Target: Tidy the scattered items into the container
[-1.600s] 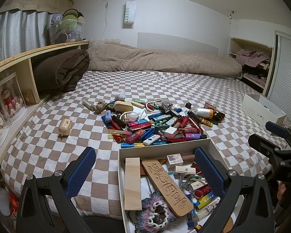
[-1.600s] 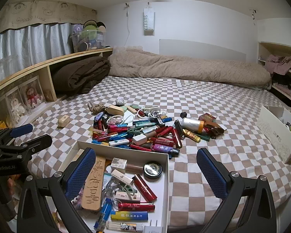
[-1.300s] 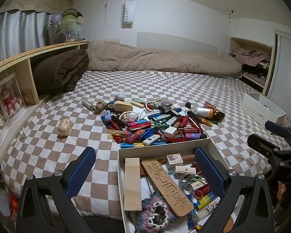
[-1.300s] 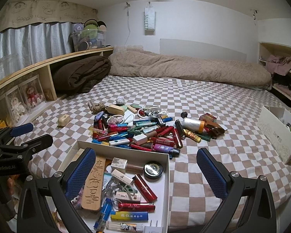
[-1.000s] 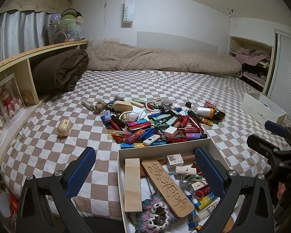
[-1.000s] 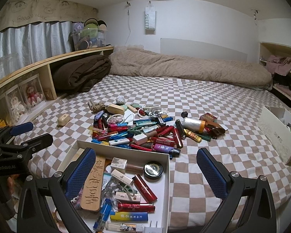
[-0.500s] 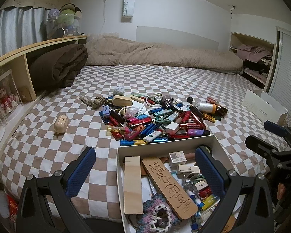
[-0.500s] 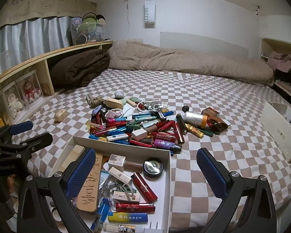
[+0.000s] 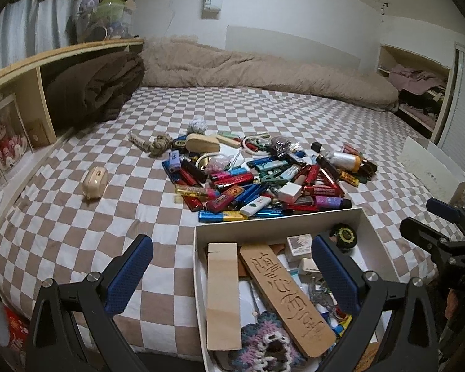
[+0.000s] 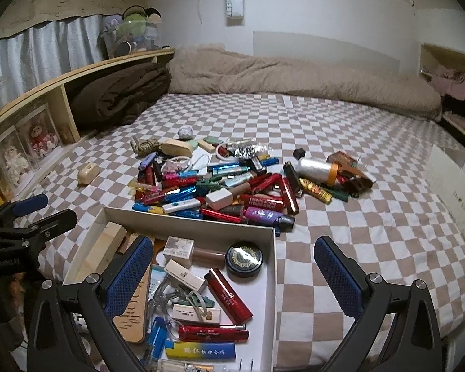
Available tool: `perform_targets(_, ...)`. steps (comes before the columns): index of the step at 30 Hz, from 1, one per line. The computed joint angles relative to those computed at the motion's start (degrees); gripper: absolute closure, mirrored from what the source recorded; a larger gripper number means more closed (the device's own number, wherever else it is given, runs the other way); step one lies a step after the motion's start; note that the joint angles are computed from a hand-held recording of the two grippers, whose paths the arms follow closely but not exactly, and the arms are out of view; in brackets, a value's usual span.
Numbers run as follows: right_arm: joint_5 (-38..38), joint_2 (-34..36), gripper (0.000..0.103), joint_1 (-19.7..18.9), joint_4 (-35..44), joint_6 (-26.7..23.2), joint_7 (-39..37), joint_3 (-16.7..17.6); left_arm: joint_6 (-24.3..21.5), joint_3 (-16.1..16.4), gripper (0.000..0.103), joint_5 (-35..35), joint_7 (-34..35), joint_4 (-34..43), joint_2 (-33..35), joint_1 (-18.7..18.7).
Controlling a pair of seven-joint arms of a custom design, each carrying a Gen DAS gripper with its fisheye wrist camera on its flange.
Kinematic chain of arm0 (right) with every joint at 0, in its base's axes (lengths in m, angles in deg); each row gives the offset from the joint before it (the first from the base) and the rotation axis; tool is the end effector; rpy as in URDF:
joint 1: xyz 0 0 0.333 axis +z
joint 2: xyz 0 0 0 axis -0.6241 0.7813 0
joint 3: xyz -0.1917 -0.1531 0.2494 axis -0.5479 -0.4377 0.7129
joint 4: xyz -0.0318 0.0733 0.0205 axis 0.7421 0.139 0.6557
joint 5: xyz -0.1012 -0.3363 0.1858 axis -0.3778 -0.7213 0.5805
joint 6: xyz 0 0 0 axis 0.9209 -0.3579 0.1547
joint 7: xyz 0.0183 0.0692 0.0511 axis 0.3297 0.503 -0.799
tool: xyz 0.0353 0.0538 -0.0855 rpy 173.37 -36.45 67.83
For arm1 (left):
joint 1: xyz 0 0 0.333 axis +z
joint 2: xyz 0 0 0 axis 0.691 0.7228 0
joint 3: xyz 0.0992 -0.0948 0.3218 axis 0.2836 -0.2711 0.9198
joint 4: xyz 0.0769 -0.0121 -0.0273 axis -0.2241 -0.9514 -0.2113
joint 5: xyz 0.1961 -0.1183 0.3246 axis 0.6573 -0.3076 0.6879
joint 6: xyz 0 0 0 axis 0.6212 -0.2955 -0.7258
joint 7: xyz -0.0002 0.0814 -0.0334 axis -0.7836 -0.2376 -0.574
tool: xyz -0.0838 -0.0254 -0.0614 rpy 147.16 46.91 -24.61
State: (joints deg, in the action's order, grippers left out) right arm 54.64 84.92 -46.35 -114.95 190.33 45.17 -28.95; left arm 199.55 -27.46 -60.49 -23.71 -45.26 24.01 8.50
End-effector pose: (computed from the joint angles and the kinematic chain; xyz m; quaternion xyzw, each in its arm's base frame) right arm 0.7009 0.2843 0.3838 -0.8254 0.3651 -0.1234 0.4126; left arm 0.6988 -0.4521 0.3964 -0.5231 0.7431 -0.3607 0.2100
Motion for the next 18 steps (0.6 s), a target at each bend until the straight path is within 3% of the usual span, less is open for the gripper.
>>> perform_targets(3,-0.48,0.54,0.0,2.51,1.84,-1.23,1.31,-2.87,-1.41,-0.75,0.0,-0.46,0.49,1.97,1.38,0.7)
perform_targets(5,-0.65,1.94,0.0,1.65,3.56,-3.98,-1.24,-1.61,-2.3,-1.7,0.0,-0.85,1.28,3.33,2.28,1.46)
perform_targets(10,1.75,2.99,0.0,5.75,7.25,-6.93,-1.15,-6.23,-4.7,-7.71,0.0,-4.88,6.35,6.74,4.55,5.66)
perform_targets(18,3.93,5.68,0.0,10.51,14.21,-10.76,-2.0,-11.91,-9.37,-5.58,0.0,-6.11,5.01,14.08,8.5,5.72)
